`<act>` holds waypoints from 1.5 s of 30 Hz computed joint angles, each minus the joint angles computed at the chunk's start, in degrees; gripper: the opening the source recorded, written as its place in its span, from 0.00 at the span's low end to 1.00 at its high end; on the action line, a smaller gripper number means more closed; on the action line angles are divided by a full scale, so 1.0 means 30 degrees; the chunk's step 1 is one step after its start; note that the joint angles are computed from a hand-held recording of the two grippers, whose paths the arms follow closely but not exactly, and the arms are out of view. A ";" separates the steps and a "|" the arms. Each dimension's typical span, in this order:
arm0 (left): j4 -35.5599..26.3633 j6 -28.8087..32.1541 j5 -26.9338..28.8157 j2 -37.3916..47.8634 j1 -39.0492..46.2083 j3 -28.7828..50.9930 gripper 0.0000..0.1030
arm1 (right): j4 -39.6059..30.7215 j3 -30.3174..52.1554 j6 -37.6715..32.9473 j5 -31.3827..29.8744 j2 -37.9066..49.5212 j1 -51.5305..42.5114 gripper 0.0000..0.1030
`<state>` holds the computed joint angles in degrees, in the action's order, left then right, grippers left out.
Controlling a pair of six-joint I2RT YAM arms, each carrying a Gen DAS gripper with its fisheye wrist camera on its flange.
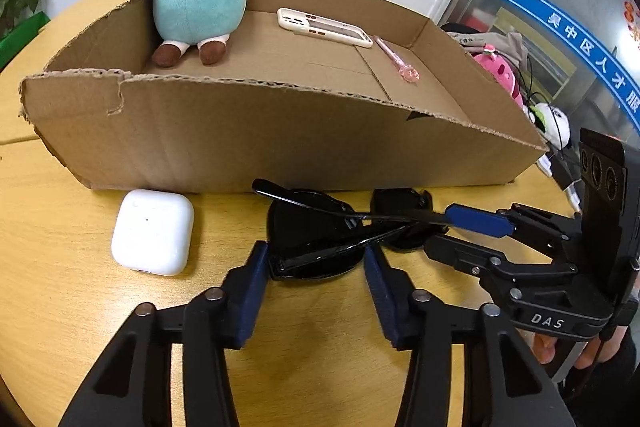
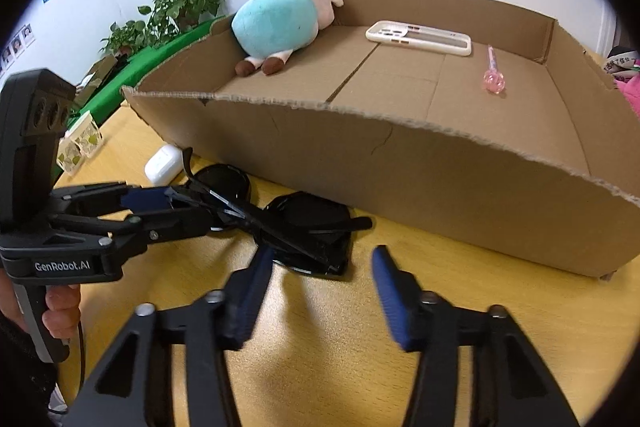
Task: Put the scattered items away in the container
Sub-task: 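Close the left gripper on the black sunglasses' bridge, then lift the sunglasses with the left gripper and carry them over the box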
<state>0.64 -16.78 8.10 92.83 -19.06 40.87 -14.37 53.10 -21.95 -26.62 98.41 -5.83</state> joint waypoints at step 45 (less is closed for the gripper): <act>-0.4091 0.3209 0.0467 -0.3172 0.0476 0.6169 0.38 | -0.0246 0.2755 0.0944 -0.0404 -0.4885 -0.1216 0.21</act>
